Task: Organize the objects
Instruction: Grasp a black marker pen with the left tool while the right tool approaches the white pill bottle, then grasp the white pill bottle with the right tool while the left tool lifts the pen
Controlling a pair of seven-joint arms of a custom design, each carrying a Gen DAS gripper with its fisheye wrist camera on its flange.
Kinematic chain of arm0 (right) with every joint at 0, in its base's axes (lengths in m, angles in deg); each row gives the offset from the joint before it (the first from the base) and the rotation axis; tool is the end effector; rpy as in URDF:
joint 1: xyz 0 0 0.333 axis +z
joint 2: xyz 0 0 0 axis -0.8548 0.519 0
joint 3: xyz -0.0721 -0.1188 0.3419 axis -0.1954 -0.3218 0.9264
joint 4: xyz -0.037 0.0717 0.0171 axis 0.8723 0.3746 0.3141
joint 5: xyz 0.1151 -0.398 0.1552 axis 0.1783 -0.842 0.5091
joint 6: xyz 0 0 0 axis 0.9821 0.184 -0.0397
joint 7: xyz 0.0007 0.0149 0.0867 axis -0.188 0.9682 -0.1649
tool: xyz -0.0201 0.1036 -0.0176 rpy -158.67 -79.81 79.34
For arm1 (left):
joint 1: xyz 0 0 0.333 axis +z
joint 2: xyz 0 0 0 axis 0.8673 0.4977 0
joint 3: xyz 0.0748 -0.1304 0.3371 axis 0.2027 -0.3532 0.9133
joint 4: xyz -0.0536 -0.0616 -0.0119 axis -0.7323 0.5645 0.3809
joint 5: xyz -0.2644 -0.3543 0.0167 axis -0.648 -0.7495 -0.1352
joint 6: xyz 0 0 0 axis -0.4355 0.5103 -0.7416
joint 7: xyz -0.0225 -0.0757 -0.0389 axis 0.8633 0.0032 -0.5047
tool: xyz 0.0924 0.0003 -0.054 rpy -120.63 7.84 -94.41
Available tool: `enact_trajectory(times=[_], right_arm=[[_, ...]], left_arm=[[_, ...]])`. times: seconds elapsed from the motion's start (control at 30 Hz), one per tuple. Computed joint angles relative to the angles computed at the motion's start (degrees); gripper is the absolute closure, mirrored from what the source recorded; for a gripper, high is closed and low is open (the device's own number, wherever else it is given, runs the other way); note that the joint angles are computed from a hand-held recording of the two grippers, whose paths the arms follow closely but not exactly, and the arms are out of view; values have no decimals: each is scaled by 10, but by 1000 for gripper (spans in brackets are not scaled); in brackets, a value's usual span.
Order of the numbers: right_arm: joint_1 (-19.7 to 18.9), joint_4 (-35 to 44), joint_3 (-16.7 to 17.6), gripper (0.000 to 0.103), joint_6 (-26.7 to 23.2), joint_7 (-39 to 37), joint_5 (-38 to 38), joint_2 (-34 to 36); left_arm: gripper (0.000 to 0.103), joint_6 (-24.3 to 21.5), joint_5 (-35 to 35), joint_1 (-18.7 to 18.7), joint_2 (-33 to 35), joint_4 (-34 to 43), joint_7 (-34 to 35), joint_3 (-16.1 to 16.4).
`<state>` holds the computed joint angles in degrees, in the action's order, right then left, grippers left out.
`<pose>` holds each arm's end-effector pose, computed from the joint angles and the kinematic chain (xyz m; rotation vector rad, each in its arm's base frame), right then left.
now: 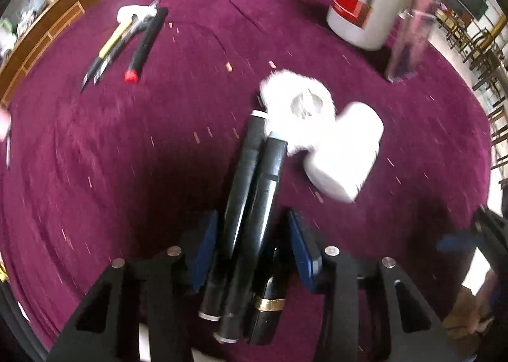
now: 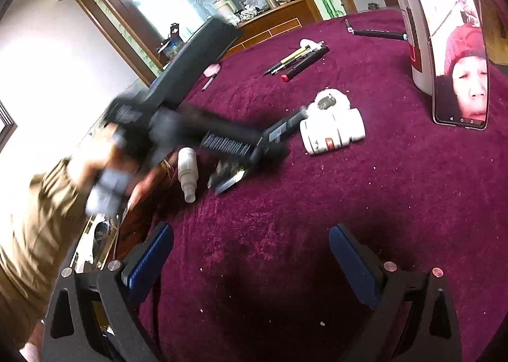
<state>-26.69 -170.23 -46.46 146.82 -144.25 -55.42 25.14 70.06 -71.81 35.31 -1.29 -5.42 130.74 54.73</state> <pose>0.4019 0.4466 0.4264 -1.4367 1.7599 -0.2241 0.5954 -0.4574 0.4368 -0.8908 2.9357 -0.3926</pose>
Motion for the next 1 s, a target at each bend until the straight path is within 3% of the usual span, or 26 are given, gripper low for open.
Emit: enact_trajectory(times=[0.1, 0.3, 0.47, 0.57, 0.9, 1.0], right_arm=[[0, -1, 0, 2, -8, 5, -7, -5], [0, -4, 6, 2, -18, 21, -17, -11], [-1, -4, 6, 2, -17, 9, -4, -9], [1, -5, 7, 2, -25, 13, -7, -13], [-5, -20, 8, 2, -31, 1, 17, -22], [-9, -30, 9, 2, -55, -19, 37, -40]], left_arm=[[67, 19, -13, 5, -43, -58, -28, 1], [67, 91, -30, 18, -108, -140, -56, -5], [67, 124, -55, 26, -127, -168, -28, -16], [75, 123, -58, 24, -116, -161, -24, -19], [82, 110, -92, 24, -75, -127, -6, -23], [82, 100, -99, 27, -77, -125, 11, -25]])
